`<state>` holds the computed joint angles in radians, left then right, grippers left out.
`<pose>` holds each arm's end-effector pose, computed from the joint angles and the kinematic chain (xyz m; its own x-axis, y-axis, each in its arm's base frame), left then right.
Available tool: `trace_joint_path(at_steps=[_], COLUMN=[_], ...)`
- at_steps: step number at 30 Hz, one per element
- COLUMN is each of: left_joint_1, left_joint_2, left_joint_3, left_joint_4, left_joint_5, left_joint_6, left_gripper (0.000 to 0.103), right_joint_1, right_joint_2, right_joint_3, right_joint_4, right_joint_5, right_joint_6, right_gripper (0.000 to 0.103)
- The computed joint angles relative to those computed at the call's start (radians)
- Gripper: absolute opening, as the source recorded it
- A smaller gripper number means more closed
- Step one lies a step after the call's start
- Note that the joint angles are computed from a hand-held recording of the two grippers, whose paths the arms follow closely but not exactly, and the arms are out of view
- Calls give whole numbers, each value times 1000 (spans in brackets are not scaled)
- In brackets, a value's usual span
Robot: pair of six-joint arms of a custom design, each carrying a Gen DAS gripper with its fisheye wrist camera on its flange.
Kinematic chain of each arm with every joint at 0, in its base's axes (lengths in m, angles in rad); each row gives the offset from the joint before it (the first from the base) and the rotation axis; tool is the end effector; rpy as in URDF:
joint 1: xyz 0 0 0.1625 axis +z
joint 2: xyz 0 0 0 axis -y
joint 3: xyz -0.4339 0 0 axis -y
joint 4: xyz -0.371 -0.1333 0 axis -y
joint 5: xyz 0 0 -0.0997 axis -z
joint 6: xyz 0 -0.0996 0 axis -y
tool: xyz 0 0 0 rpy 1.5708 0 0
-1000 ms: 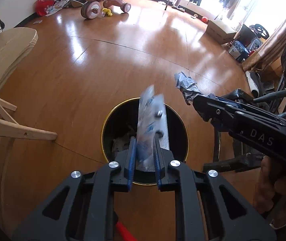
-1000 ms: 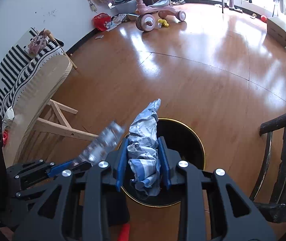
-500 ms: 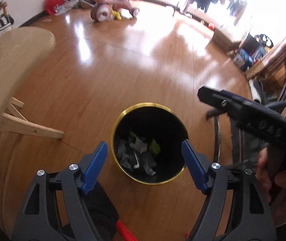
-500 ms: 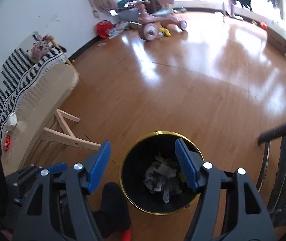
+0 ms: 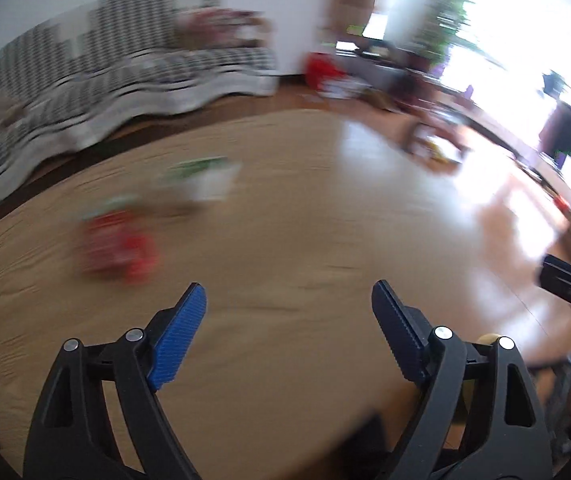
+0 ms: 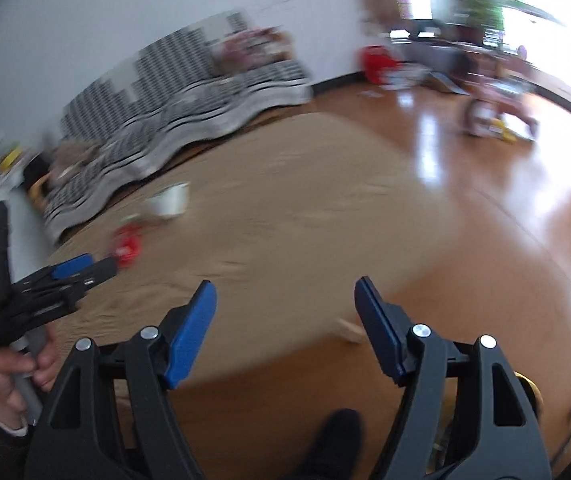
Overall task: Collect trash
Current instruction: 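Swing both open tools back toward the table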
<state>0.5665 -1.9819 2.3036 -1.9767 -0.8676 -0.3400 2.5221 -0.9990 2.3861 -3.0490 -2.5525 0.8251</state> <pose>-0.1338 -0.3194 0.3756 -0.7096 0.4009 -0.5794 0.6408 0.7091 -0.2942 0.3606 -0.1951 0.1166 -0.8563 0.1476 0.4949 -0.2679 0.6924 -0.6700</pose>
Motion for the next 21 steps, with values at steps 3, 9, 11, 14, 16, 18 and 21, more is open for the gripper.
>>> trace_joint_path(at_steps=[3,9,11,14,16,18,21], left_joint_1=[189,456,494,511,531,548,584], left_joint_2=[7,175,222,268,309,343,377], left_joint_3=[-45,-117,-132,-133,-136,-137,-165], left_joint_4=[-94,-353,-419,-457,-505,-537,-550], left_joint_5=[46,12,-10,-27,-27,-5,-38], left_joint_6=[136,315,357,368,410,437,457], left_gripper=[83,83,83,83,83,82,82], right_joint_1=[-71,-156,-178,-198,-217,-237,-253], right_joint_2=[188,426,472,524,538,538,551], right_joint_3=[-186,-474,-524,-573,-574,-567,-578], right_joint_4=[-129,-123,-131,-96,-84,-94,-93], right_joint_5=[119,235,249,224,218,220,195], right_joint_6=[-199,-294,-300,-303,-291,-280,-301], right_gripper=[69,67,67,67,67,67,67])
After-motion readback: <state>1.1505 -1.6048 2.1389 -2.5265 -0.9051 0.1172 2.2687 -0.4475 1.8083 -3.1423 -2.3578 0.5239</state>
